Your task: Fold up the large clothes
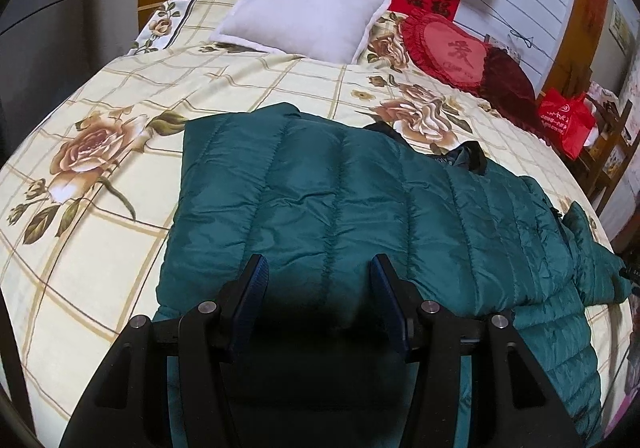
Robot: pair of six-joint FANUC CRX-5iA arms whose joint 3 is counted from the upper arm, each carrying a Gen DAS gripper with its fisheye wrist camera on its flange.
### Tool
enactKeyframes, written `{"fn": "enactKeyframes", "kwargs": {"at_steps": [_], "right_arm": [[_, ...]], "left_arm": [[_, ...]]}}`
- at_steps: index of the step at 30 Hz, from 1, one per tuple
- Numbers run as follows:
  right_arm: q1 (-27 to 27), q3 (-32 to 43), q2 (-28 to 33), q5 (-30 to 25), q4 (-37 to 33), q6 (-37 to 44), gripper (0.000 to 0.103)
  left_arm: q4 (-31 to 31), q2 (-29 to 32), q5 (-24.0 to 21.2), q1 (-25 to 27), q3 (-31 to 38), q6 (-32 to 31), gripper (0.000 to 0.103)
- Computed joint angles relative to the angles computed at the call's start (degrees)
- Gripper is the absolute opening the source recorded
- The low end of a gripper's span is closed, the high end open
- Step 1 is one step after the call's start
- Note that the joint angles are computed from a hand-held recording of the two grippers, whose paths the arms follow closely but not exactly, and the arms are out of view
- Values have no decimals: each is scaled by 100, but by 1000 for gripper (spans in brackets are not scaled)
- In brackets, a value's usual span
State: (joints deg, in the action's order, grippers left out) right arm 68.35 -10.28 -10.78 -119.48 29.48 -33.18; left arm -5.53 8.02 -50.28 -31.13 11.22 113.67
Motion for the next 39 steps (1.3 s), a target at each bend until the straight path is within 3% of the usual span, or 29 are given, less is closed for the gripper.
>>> {"fn": "enactKeyframes", "kwargs": {"at_steps": [9,13,14,15,17,22,26,30,34,39], "right_arm": [[37,-931,-985,270,-394,-1476,87],[-4,-1143,-1065,407,-126,-1446,83],[-7,-1171,-1059,429,-44,-1349,67],[-13,-1186,-1049,452,45,-1235,41],[38,-1187,-1076,512,232,-1122,20],[430,-780,-821,238,1091,-623,14],[554,-11,-267,573,2253,527,13],[418,1125,579,1487,2997,1960,13],[213,2424,1582,2484,2973,3266,13],[-18,3903,2812,3483,2244,4460,13]], "left_arm": [[-2,2,-21,76,-12,61,63],[-105,17,-56,53,20,122,63],[-128,22,-69,50,30,125,63],[-145,30,-85,51,47,127,63],[-136,23,-103,70,51,131,63],[-278,-67,-185,106,98,321,63],[-550,-138,-305,94,190,515,63],[-476,-240,-265,204,111,533,63],[-472,-340,-227,285,60,587,63],[-439,-434,-227,410,0,600,63]]}}
